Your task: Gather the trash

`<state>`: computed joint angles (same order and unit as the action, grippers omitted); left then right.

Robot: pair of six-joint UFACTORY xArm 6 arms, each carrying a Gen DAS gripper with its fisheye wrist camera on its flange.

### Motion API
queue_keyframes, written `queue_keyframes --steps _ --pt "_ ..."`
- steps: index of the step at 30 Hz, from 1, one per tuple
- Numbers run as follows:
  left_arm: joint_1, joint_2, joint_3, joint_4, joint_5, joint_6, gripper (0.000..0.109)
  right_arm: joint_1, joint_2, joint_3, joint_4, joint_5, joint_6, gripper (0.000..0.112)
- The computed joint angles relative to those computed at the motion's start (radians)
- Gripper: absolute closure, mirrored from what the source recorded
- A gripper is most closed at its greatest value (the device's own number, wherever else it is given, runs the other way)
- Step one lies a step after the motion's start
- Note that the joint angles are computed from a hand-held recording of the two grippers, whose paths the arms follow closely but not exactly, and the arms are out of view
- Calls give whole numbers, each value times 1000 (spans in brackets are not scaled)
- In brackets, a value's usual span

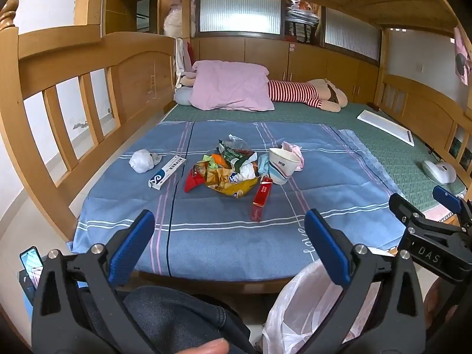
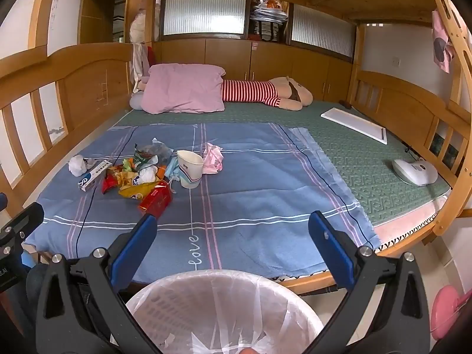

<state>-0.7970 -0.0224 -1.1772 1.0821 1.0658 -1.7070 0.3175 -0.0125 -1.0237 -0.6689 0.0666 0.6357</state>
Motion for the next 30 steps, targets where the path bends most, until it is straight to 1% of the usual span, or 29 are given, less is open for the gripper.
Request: queue_keyframes --steps 3,9,19,20,24,26,28,30 --pt "-6 3 -7 -1 8 5 8 1 -1 0 12 2 -13 12" --pt "-11 2 -13 -6 15 11 8 0 -1 0 -5 1 2 12" --pt "-6 -23 14 -12 7 13 8 -2 0 -1 5 -5 -5 12" --pt "-14 -8 -6 -17 20 21 8 -2 -3 3 -7 -8 6 12" --pt "-13 -11 -2 -19 17 20 8 -6 -3 -1 -56 -19 52 12" --pt "-9 -10 -1 -24 10 24 8 -6 -2 -7 -81 -12 73 12" --pt "-4 -12 3 -28 3 28 8 -6 -2 -16 -135 4 125 12" --pt "-5 -17 9 -27 6 24 8 -7 -4 -14 -138 2 127 12"
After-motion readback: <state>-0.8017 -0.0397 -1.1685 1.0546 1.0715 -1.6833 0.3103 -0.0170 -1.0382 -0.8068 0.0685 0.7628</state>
